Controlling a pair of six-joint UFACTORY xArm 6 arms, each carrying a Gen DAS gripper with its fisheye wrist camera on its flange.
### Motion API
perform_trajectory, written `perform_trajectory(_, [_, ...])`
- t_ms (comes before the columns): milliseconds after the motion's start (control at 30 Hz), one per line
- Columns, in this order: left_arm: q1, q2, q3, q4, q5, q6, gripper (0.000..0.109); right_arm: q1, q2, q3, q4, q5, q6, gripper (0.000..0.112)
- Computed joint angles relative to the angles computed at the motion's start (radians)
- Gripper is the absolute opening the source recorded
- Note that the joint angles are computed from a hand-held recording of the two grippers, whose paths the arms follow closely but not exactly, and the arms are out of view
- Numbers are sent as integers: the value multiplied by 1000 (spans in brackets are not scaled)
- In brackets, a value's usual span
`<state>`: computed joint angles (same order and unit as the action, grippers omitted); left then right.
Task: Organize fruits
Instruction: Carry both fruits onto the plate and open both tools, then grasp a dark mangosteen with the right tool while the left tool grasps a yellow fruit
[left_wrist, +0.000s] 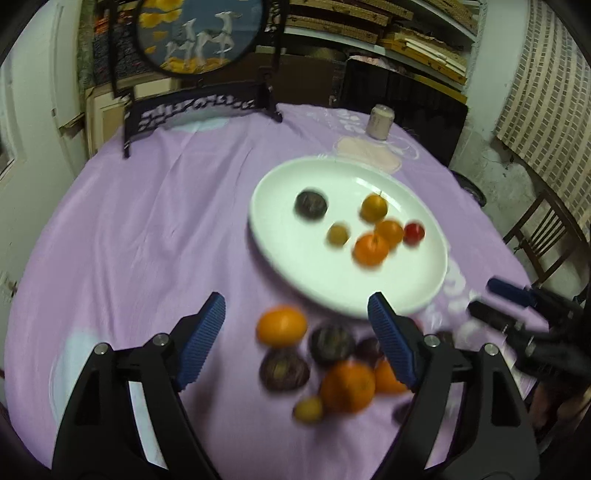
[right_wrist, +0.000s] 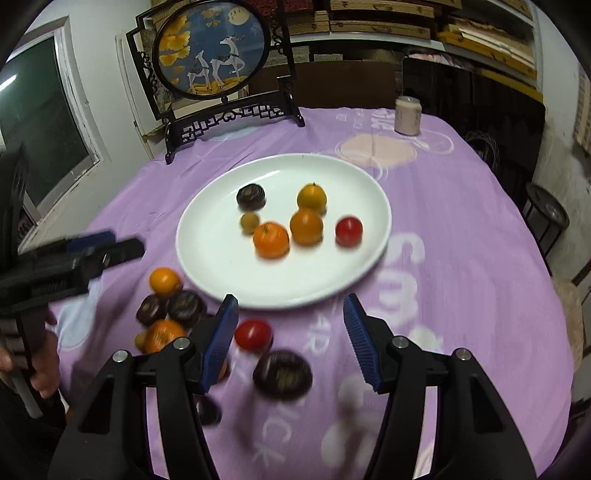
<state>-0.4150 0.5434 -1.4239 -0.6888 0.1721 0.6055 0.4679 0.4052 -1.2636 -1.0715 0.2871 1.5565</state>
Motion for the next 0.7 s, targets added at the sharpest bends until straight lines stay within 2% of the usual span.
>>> perform_trajectory(200, [19, -65, 129, -25, -31, 10, 81, 25, -35, 29, -63, 28, 67, 60])
perform_trajectory(467, [17, -103, 213, -99, -51, 138, 81, 62, 13, 53, 114, 45, -61, 60])
perform_trajectory(600, [15, -109, 232, -153, -29, 213, 81, 68, 67, 11, 159, 77, -94, 60])
perform_trajectory(700, [16, -113, 240, -171, -17, 231, 81, 53, 103, -16, 160, 55, -98, 60])
